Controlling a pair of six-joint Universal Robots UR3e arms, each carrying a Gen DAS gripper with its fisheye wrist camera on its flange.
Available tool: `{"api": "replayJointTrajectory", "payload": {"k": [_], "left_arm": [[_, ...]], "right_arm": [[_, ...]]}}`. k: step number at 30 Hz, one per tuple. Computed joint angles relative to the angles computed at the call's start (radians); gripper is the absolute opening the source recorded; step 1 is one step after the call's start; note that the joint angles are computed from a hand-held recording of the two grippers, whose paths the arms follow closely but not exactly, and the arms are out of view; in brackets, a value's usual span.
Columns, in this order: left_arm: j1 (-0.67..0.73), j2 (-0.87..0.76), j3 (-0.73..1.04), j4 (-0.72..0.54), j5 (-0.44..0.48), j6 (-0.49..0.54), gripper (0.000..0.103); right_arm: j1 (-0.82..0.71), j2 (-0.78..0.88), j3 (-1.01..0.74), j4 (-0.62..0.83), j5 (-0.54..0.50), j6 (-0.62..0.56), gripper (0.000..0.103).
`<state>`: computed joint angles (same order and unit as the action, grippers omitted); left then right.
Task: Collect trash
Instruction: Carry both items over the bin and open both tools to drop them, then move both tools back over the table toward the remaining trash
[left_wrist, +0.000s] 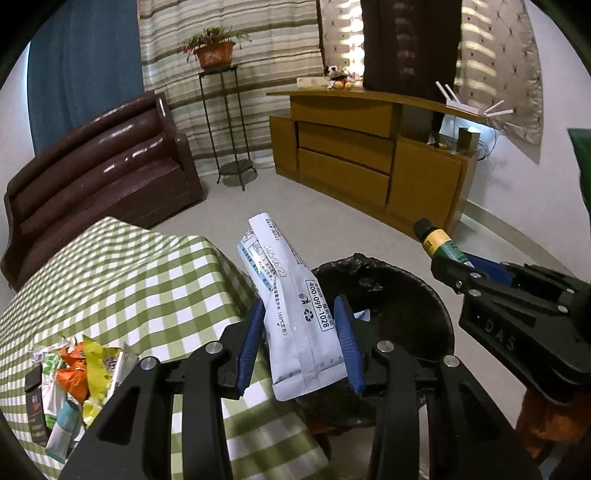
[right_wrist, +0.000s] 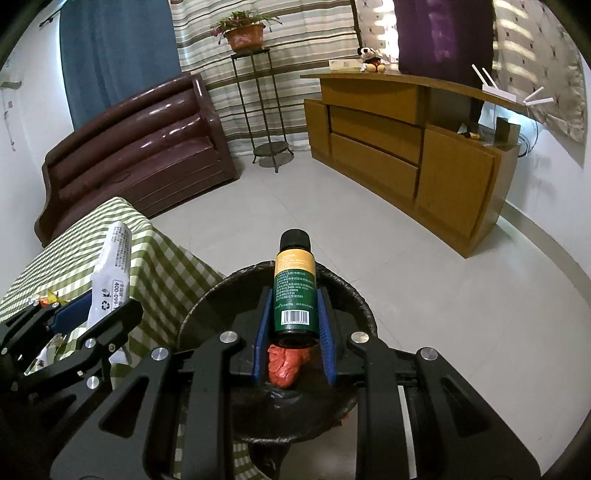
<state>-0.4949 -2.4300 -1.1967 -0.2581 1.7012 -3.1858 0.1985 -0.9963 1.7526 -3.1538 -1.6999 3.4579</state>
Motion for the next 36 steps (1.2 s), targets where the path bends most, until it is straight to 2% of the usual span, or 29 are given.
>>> {"api": "replayJointTrajectory", "payload": {"k": [4,7,9,12,14,19,28,36], "left_arm": [[0.006,-0.023,0.067,-0.079,-0.015,-0.02,0.041],[0.003,-0.04,0.104,-0.113,-0.018,-0.022,0.047],[0.001,-0.045,0.113,-0.119,-0.013,-0.024,0.054],[-0.003,-0.049,0.123,-0.125,-0.007,-0.028,0.059],[-0.003,-0.048,0.119,-0.121,-0.003,-0.033,0.063],[-0.001,-0.038,0.099,-0.102,0.003,-0.048,0.066],[0.018,0.05,-0.047,-0.037,0.018,-0.066,0.069],[0.064,0.199,-0.275,0.052,0.042,-0.076,0.069]], "right_arm": [[-0.019,0.013,-0.001,-0.008,0.023,-0.005,0.023],[-0.026,0.028,-0.006,-0.007,0.037,-0.007,0.023],[-0.033,0.033,-0.009,-0.009,0.047,-0.001,0.024],[-0.033,0.039,-0.017,-0.004,0.046,0.008,0.025],[-0.035,0.039,-0.013,-0.008,0.047,0.014,0.03],[-0.034,0.033,-0.005,-0.01,0.037,0.025,0.035],[-0.007,0.009,0.008,0.003,0.015,0.037,0.052],[0.07,-0.005,-0.038,0.069,-0.015,0.042,0.054]]}}
